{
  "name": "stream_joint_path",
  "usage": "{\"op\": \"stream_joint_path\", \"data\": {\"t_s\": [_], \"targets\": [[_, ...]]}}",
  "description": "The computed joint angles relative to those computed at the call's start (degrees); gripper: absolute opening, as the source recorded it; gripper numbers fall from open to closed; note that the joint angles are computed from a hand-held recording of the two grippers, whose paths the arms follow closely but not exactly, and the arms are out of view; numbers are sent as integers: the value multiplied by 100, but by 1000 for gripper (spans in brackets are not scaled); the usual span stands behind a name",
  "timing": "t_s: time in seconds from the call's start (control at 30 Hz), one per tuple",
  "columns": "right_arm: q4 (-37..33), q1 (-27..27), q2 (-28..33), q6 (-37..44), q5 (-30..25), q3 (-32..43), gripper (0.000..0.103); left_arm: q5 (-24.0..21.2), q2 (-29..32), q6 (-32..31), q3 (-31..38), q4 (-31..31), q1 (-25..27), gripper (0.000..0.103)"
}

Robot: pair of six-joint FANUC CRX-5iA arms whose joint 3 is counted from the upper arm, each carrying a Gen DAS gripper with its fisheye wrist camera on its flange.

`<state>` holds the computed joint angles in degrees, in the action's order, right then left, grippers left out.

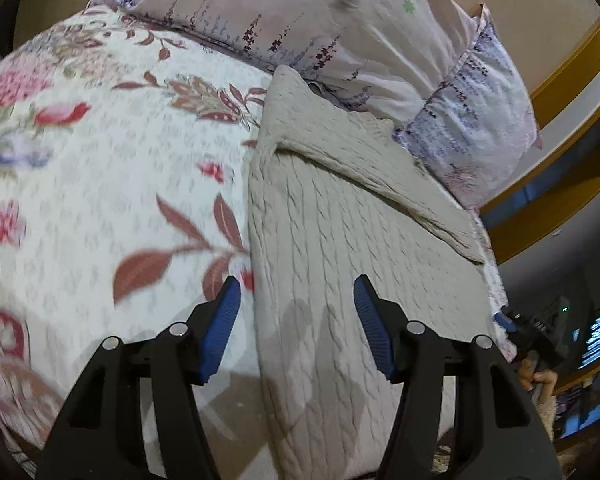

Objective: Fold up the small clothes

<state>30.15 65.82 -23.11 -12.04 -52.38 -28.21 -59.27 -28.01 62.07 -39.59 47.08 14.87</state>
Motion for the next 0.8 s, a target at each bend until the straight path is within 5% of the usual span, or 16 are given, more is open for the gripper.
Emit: {"op": "stream_joint_path", "data": {"t_s": [0.33,0.8], "targets": [[106,549,-668,-772,694,-800,19,-882,-572,-455,-820,885,357,29],[383,1230,-862,-761,1253,-1118,10,-1873,-931,-908,-1141,975,622,14]]}}
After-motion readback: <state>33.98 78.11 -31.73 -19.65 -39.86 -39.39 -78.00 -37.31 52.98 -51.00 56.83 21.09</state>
